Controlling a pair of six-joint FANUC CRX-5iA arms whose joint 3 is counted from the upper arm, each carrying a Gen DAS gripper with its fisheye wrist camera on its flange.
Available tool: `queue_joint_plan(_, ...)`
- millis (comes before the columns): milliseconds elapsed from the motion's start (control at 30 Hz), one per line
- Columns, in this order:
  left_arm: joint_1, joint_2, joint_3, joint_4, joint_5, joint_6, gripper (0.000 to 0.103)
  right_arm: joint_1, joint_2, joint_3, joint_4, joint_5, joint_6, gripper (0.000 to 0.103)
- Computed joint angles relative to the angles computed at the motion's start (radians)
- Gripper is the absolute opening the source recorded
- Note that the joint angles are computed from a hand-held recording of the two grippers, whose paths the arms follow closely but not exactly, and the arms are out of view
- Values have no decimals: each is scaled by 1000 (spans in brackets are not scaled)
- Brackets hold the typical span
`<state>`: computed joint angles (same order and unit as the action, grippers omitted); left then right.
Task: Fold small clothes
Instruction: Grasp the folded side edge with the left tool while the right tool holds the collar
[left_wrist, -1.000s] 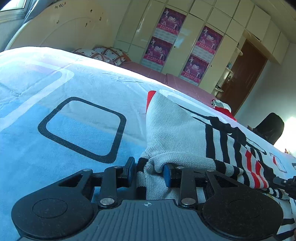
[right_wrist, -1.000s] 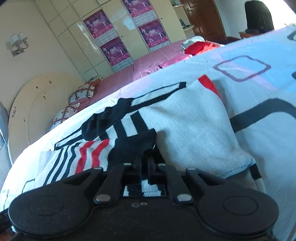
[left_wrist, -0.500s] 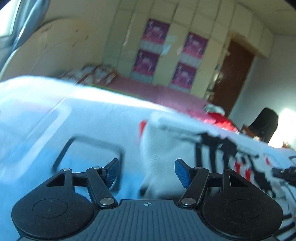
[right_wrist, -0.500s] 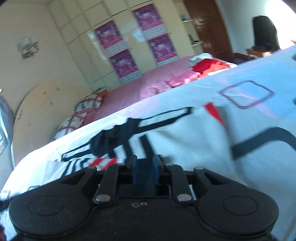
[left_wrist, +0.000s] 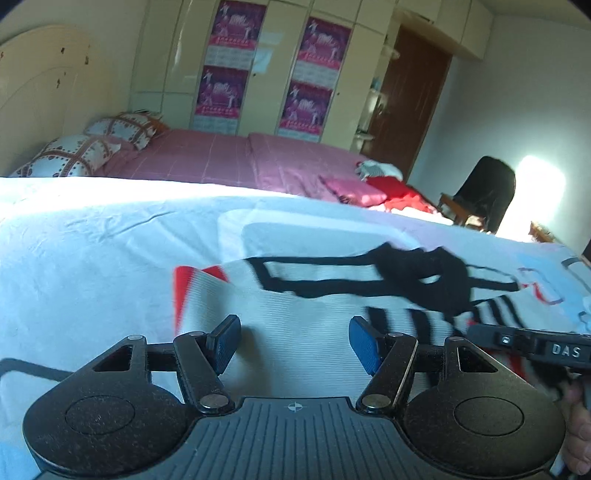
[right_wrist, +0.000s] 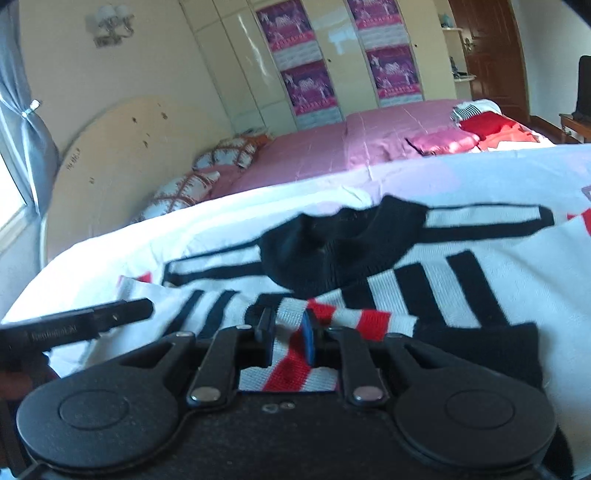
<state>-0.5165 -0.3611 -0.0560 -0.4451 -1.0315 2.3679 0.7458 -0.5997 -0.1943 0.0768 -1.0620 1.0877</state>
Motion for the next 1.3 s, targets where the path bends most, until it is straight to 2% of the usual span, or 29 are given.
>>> queue_joint_plan(167, 47, -22, -37, 19, 10, -31, 65, 34, -17, -50, 100, 11, -91, 2)
queue_joint_plan(433, 58, -28, -45, 31, 22, -62, 65, 52, -16, -59, 142, 6, -112, 1)
queue_joint_plan(500, 59, -28, -40, 35, 16, -69, 65, 54, -20, -58, 149, 0, -133, 3)
queue_joint_plan(567, 49, -27, -31, 24, 4, -59, 65, 74, -36, -72, 198, 3, -185, 21)
queue_joint_plan(700, -2, -17, 1, -35, -45, -11, 65, 65, -62, -84, 254, -2, -228, 24)
queue_joint_plan(800, -33, -12, 17, -69, -79, 8, 65, -2, -78, -86, 265, -5, -224, 26)
queue_joint_plan(867, -42, -13, 21, -81, -91, 15, 65, -78, -72, -72, 230, -10, -205, 29)
queue_joint_plan(1033, -65, -1, 28, -113, -124, 50, 65, -290, -18, 17, -39, -50, -19, 30)
queue_joint_plan(1167, -80, 15, 53, -122, -147, 44, 65, -359, -1, 57, -151, -75, 80, 27)
queue_joint_plan(1267, -88, 26, 60, -124, -161, 35, 65, -340, -19, 31, -85, -54, 21, 28)
queue_joint_plan(1300, -86, 26, 59, -122, -161, 35, 65, -361, -17, 35, -99, -57, 27, 28)
